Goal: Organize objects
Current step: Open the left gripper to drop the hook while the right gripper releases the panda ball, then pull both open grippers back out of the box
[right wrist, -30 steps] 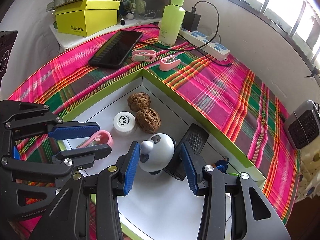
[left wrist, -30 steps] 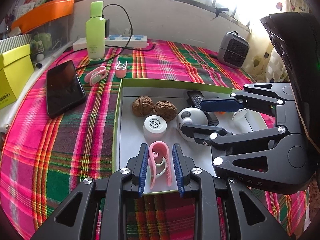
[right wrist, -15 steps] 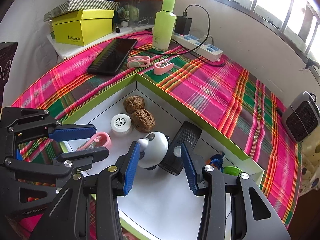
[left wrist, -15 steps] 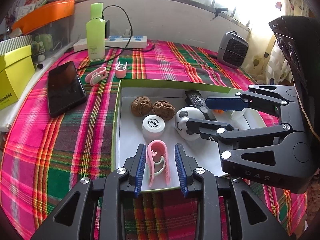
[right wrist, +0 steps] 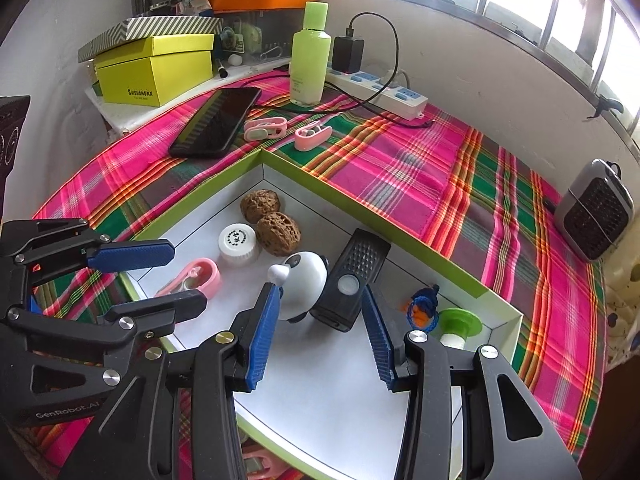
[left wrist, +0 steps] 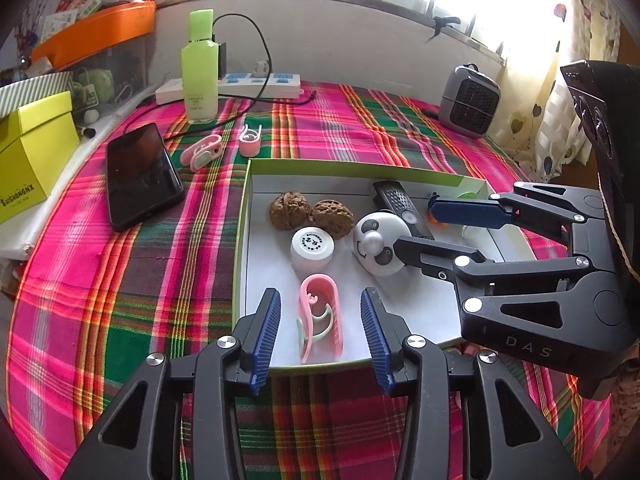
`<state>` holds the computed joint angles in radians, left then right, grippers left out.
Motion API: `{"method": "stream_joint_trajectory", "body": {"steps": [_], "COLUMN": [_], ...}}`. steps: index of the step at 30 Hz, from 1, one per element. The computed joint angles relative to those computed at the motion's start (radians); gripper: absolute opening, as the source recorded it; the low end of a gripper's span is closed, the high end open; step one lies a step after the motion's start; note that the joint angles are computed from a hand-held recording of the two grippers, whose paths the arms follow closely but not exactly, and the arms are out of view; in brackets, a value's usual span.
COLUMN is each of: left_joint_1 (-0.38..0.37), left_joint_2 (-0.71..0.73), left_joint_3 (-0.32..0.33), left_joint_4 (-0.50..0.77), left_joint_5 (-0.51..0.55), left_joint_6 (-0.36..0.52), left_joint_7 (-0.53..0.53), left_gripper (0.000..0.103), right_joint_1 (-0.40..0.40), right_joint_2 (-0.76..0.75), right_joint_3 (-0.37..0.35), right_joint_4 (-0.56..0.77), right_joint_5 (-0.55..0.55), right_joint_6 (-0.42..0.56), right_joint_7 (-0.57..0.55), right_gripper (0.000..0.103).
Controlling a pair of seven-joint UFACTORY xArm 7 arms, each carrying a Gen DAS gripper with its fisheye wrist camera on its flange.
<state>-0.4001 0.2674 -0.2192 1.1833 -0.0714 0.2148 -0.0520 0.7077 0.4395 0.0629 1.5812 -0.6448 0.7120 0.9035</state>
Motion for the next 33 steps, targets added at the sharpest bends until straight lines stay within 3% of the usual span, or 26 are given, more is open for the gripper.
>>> {"method": "stream_joint_trajectory", "body": {"steps": [10,19,33], "left_joint_1": [-0.009,0.003,0.013], "left_joint_2": [-0.042,-0.087,-0.158], "left_joint_3": [0.008,-0.005,-0.025], "left_joint_4": [-0.045,-0.097,-0.180], "left_joint_5": [0.013,-0.011,-0.091], "left_joint_6": [-0.018,-0.050,-0.103], "left_joint_7": [-0.019,-0.010,0.053], "left_gripper": [0.046,0.047,0.048], "right_joint_1": [0.021,0.038,0.040], "right_joint_2": [-0.045,-0.102,-0.172], "right_joint_3": [-0.006,0.006,0.066], "right_joint_4": [-0.057,-0.125,-0.211], "right_joint_5": [-0.070,-0.171,-0.298], "right_joint_6": [-0.017,-0.020,0.010], "right_joint_7": [0.136,0.343,0.595], "right_gripper": [0.044,0.044,0.044]}}
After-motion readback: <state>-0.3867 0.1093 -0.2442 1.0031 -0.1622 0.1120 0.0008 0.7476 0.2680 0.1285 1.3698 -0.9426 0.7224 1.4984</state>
